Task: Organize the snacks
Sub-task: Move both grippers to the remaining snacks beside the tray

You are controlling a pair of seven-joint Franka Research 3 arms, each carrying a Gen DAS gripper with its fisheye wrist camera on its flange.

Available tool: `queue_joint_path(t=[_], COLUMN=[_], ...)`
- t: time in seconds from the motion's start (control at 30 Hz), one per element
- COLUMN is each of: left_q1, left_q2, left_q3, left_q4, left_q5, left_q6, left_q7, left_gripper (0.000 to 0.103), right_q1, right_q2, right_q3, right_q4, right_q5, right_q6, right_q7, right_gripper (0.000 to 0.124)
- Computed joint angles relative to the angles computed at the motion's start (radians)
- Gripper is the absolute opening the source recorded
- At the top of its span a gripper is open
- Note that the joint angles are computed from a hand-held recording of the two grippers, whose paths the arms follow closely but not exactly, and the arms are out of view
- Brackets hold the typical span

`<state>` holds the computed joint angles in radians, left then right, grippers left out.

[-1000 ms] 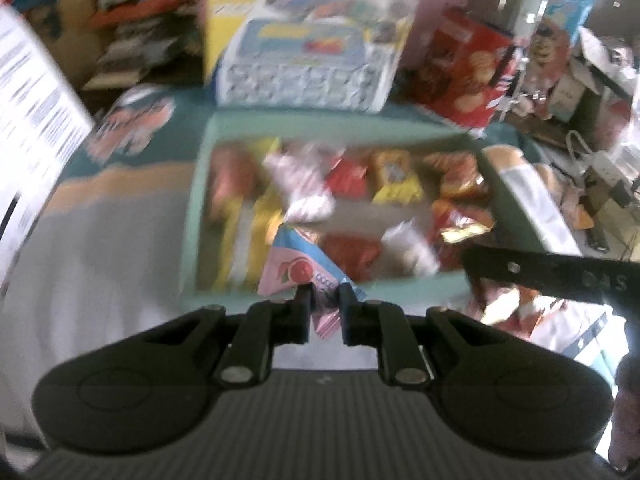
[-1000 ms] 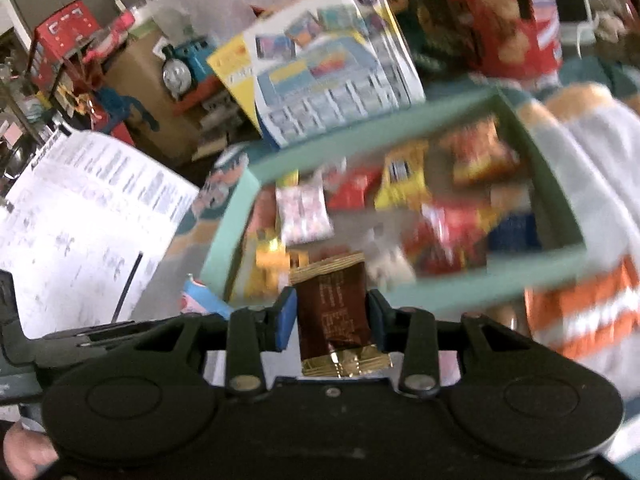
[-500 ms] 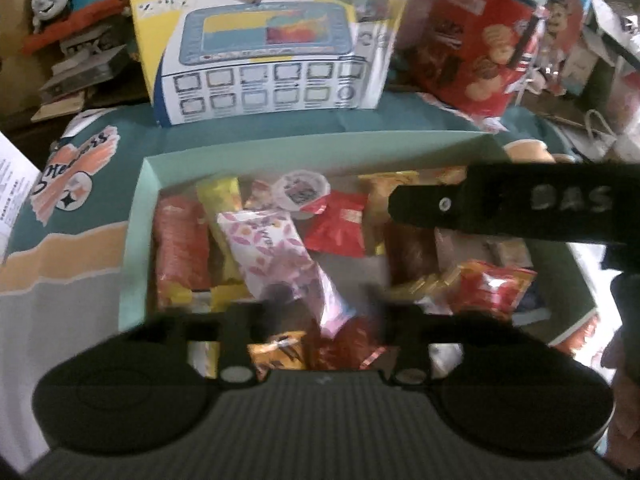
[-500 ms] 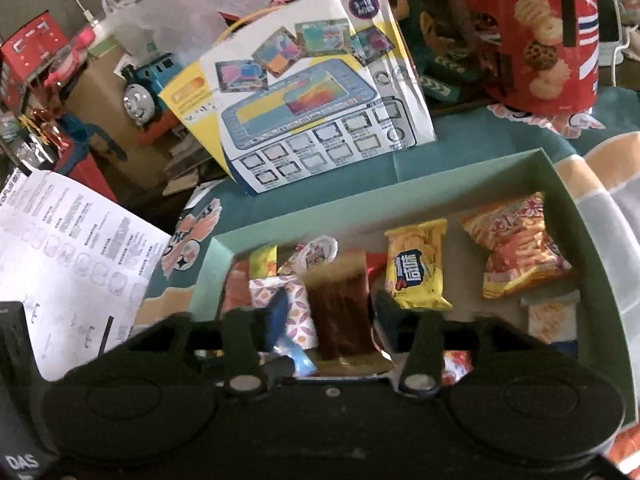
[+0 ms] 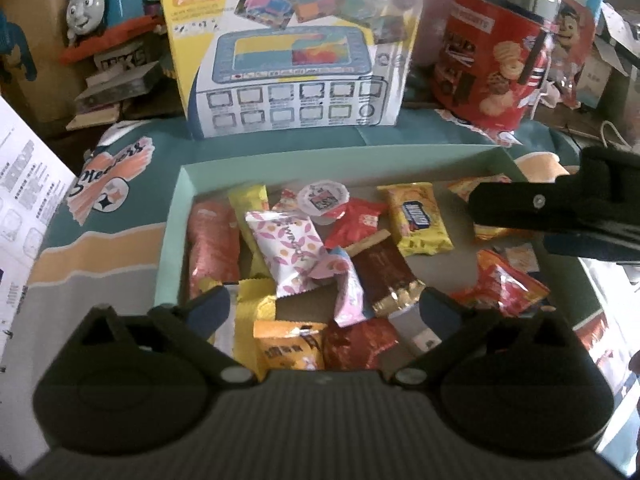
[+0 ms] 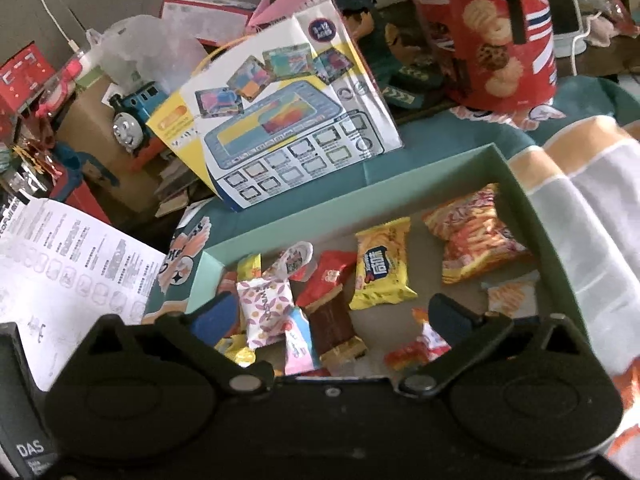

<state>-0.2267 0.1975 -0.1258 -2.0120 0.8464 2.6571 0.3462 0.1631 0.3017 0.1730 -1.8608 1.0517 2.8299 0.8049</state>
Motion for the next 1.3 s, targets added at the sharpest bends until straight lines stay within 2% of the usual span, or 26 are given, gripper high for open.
queue_joint_path(t=[0.13,0.3,0.5,0.67,0.87,1.0,1.2,1.3], left_q1=[-0.014,-0.028,-0.053,-0.082,-0.123,-0.138,-0.153,-0.151], left_q2=[-0.036,-0.071,-0.078,-0.040,0.038,0.083,0.142,0.162], left_q3=[-0.014,-0.040,-0.073,-0.091,-0.086,-0.079,-0.064,-0.061], left_q4=[-0.023,-0.045,-0.058,-0.043,0.006,0.038,0.083,0.098], left_q5=[0.013,0.019,-0.006,-0.052,-0.087,-0.134,-0.171,-0.201], left_q6=[-0.013,-0.021,-0.024,-0.020,-0.054,-0.077,-0.093,-0.100], left_q7=[-0.016,-0.027,0.003,0.059,0.123,0.154,0.193,0.218], left_gripper=[0.103,0.103,0.103,0.103,0.103,0.103,0.103,0.103], right_q1=[-0.017,-0.013,-0.007,-0.023,-0.052,-0.061,-0.074,-0.083], right_q2=[-0.077,-0.174,-0.254,-0.288,-0.300,-0.277,-0.219,-0.187], right_q3=[0.001,-0.040,-0.111,-0.158,-0.190,-0.191,-0.176,-0.162], right_q4=[-0.078,-0.182,-0.295,-0.374,-0.443,-0.456,-0.395,-0.342], right_q5=[0.070,0.165,0.210,0.186,0.220,0.248,0.304,0.345], right_q6=[0.004,-0.015,-0.022,-0.018,-0.006,0.033,0.052,0.042], right_q7=[-0.075,-0.169,-0.222,-0.217,-0.214,-0.247,-0.327,-0.425], right_gripper=[0.103,0.103,0.103,0.103,0.103,0.103,0.101,0.101])
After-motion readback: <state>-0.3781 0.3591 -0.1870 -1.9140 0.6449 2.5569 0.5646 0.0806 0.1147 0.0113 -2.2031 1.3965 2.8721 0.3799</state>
